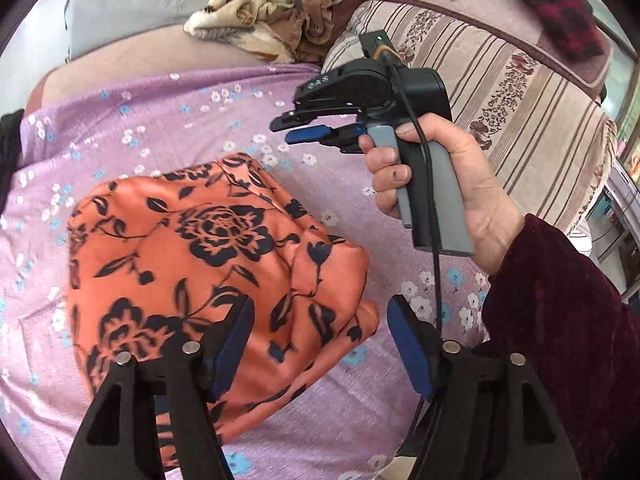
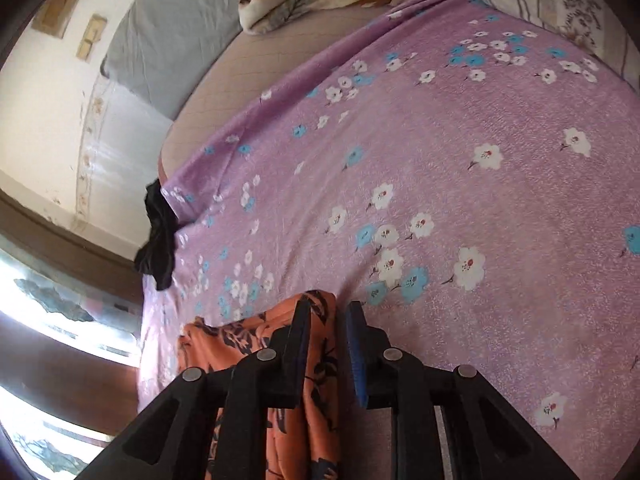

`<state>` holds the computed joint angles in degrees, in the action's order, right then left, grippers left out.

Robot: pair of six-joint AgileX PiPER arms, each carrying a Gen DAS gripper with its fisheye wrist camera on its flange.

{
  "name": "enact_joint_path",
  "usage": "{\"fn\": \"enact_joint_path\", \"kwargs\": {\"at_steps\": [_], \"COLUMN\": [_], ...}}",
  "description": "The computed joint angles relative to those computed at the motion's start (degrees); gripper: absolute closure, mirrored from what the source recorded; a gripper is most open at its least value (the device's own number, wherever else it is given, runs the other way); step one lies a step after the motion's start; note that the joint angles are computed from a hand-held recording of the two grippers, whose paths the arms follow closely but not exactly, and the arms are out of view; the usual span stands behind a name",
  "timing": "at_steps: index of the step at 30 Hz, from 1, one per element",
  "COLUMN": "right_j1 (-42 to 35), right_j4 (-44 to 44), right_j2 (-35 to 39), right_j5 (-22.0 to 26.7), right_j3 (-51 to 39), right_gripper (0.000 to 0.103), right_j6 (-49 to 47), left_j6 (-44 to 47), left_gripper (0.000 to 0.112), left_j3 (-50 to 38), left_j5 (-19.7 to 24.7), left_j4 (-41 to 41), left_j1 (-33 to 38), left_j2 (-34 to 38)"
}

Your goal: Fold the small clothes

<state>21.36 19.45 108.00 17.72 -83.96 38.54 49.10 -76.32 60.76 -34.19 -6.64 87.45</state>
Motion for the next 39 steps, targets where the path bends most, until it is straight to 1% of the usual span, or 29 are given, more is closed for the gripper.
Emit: {"fn": "enact_joint_path", "kwargs": {"at_steps": [1,2,3,4,5,6,8,10,11,12,13,14,15,17,19,20,21,23,24,25,26,28,31,33,34,35,36,37,39], "right_j1": [0.2,0.7,1.4,2.5,3.8,5.6,10.4,14.0,15.5,17.1,18.4,19.3,20.3,23.0,24.7,24.7,24.5,23.9,23.1,22.0,21.3,20.1,16.3,14.5,13.6,12.9,12.6,12.4,13.4], "right_j4": [1.1,1.4,3.7,5.9,5.8,3.4,-5.4,-9.3,-11.6,-15.1,-17.3,-17.3,-17.6,-22.8,-26.8,-27.3,-28.9,-33.4,-34.4,-34.0,-34.9,-36.7,-31.8,-29.5,-28.5,-27.8,-27.9,-27.3,-29.2], "right_j2": [-2.0,-3.7,-4.9,-5.6,-5.9,-5.9,-5.0,-4.6,-4.4,-4.4,-4.6,-4.9,-4.9,-3.1,-3.4,-3.7,-4.2,-4.6,-3.9,-2.3,0.0,5.9,15.1,23.1,26.1,27.6,27.2,26.5,25.7], "right_j5": [-2.7,-3.8,-3.7,-2.3,0.1,2.8,7.9,10.2,11.4,12.9,13.9,14.3,15.1,20.9,21.4,22.0,21.7,19.7,20.0,21.9,24.7,31.2,35.5,41.4,42.6,41.8,40.0,39.7,41.5], "right_j3": [2.6,4.0,4.5,4.2,3.1,1.5,-2.3,-3.7,-4.1,-4.3,-3.7,-2.3,-0.8,-1.4,-0.8,-1.4,-1.7,-2.4,-4.1,-7.4,-11.6,-21.7,-34.7,-46.1,-49.5,-50.5,-49.3,-48.5,-49.3], "right_gripper": [0.079,0.079,0.079,0.079,0.079,0.079,0.079,0.079,0.079,0.079,0.079,0.079,0.079,0.080,0.081,0.081,0.081,0.081,0.081,0.081,0.081,0.080,0.079,0.079,0.079,0.079,0.079,0.079,0.078], "right_j6": [-0.9,-2.3,-5.9,-9.3,-10.5,-9.8,-3.9,-1.3,0.4,3.5,5.9,7.1,8.5,13.6,17.1,17.8,19.6,24.8,26.6,26.6,27.0,28.3,26.1,23.9,22.3,21.7,22.1,22.1,23.1], "left_j6": [2.1,3.7,4.1,4.3,4.1,2.9,2.2,1.8,1.3,1.8,2.2,3.2,5.7,10.3,12.8,13.6,13.9,14.2,13.5,13.7,13.9,13.7,13.2,12.7,12.5,12.5,12.6,12.9,13.0], "left_gripper": [0.038,0.038,0.037,0.037,0.037,0.037,0.037,0.037,0.036,0.035,0.035,0.034,0.034,0.034,0.034,0.033,0.031,0.029,0.029,0.029,0.029,0.024,0.022,0.022,0.022,0.022,0.022,0.022,0.022], "left_j3": [1.4,2.7,2.8,3.0,2.8,1.8,2.0,2.3,2.7,3.3,5.0,6.5,8.2,8.9,8.5,8.0,7.9,7.9,8.1,8.0,8.2,8.5,7.7,6.9,6.9,6.9,7.2,7.5,8.1], "left_j5": [-0.9,-2.1,-3.2,-3.9,-4.4,-5.2,-8.0,-11.0,-11.8,-11.5,-12.5,-13.4,-13.5,-11.6,-10.3,-9.9,-9.9,-9.8,-10.5,-10.8,-11.3,-12.2,-11.9,-11.3,-11.5,-11.7,-12.2,-12.8,-13.8], "left_j4": [-0.2,0.1,1.0,1.9,2.8,4.1,5.5,7.8,9.1,9.1,9.1,8.3,5.5,-0.3,-2.6,-2.9,-3.0,-3.3,-3.1,-3.2,-3.1,-2.8,-2.7,-2.9,-2.9,-2.8,-2.6,-2.6,-2.3], "left_j1": [2.0,3.9,5.2,6.6,8.1,9.4,11.4,12.1,11.9,12.6,12.6,13.0,14.3,17.4,18.6,18.8,19.0,19.4,18.4,18.2,18.0,17.6,17.7,17.8,17.7,17.4,17.2,17.0,16.7], "left_j2": [-1.9,-3.6,-4.2,-4.4,-4.0,-3.0,-1.7,0.4,1.4,1.9,2.1,2.5,2.3,2.9,3.4,3.7,3.9,4.1,4.0,4.1,4.0,3.7,4.5,5.1,5.2,5.2,5.0,4.7,4.1]}}
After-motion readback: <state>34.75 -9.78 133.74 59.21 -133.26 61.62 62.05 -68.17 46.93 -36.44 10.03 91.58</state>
